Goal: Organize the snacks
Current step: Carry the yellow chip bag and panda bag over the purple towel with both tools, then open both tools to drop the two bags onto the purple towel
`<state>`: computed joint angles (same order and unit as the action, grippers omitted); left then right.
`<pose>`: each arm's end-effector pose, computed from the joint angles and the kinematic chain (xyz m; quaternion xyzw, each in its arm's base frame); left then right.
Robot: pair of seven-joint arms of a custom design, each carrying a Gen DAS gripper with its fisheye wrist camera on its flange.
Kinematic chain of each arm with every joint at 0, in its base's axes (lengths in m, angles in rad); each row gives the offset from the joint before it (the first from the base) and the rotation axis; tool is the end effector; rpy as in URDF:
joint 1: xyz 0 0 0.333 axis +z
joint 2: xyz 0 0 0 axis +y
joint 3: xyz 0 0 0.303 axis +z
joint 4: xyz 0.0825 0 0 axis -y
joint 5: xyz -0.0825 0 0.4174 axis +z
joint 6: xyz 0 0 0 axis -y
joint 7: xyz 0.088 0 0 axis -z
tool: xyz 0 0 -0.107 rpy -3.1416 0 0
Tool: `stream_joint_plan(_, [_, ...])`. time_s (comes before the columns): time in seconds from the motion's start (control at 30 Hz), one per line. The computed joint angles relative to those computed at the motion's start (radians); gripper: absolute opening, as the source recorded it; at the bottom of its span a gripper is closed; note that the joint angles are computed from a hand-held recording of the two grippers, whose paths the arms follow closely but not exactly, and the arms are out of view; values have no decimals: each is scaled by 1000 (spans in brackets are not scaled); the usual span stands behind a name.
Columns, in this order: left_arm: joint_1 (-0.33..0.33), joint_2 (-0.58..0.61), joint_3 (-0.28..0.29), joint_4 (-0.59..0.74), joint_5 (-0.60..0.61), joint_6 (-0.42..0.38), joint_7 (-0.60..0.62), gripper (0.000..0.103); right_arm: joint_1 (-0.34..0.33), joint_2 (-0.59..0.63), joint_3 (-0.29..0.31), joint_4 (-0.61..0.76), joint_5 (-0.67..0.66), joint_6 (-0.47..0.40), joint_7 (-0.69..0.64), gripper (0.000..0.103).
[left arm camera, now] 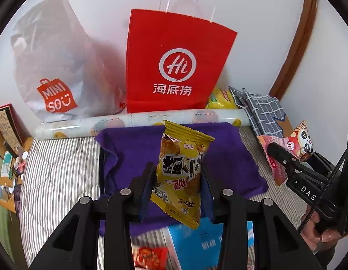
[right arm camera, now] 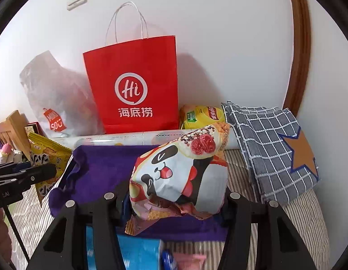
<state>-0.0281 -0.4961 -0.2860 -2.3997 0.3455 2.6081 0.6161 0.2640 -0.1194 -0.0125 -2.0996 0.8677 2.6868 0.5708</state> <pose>0.4603 -0.1702 0.5434 -0.7686 0.5164 -0.2869 0.2455 0.5809 0.1238 0.5185 -0.7941 0.4222 -0.1658 0.4046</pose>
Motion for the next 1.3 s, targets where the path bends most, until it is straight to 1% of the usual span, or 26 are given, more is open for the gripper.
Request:
stream_joint_plan(0.1, [6, 46, 21, 23, -6, 12, 25, 39, -1, 50, 8, 41, -5, 11, 15, 52])
stream_joint_plan(0.27, [20, 117, 46, 53, -12, 35, 54, 39, -22, 137, 35, 110, -16, 9, 28, 52])
stream_joint_plan(0.3, [23, 130, 50, 57, -13, 37, 56, 39, -26, 158, 44, 124, 6, 26, 5, 52])
stream_joint_plan(0.43, [22, 189, 77, 77, -39, 44, 86, 39, -48, 230, 70, 180, -57, 20, 56, 52])
stream_joint_plan(0.5, [22, 218, 84, 89, -47, 46, 98, 39, -61, 263, 81, 208, -86, 2, 86, 52])
stream_joint_plan(0.63, [19, 259, 92, 105, -47, 19, 121, 39, -81, 309, 97, 240, -143, -34, 141, 52])
stream_joint_plan(0.7, [12, 268, 100, 103, -57, 18, 140, 39, -87, 321, 103, 242, -177, -39, 160, 52])
stream_joint_plan(0.8, [6, 288, 109, 110, -77, 19, 165, 39, -92, 327, 111, 232, -215, -19, 177, 52])
stream_joint_plan(0.9, [6, 302, 108, 113, -71, 14, 165, 39, -93, 332, 116, 224, -249, -1, 194, 52])
stream_joint_plan(1.07, [4, 319, 115, 111, -83, 4, 161, 39, -106, 355, 128, 243, -259, -14, 208, 52])
stream_joint_plan(1.13, [3, 320, 120, 105, -92, 12, 167, 40, -110, 357, 129, 245, -265, -23, 217, 52])
stream_joint_plan(1.3, [3, 324, 116, 113, -83, -2, 156, 40, -112, 346, 136, 236, -271, -9, 205, 52])
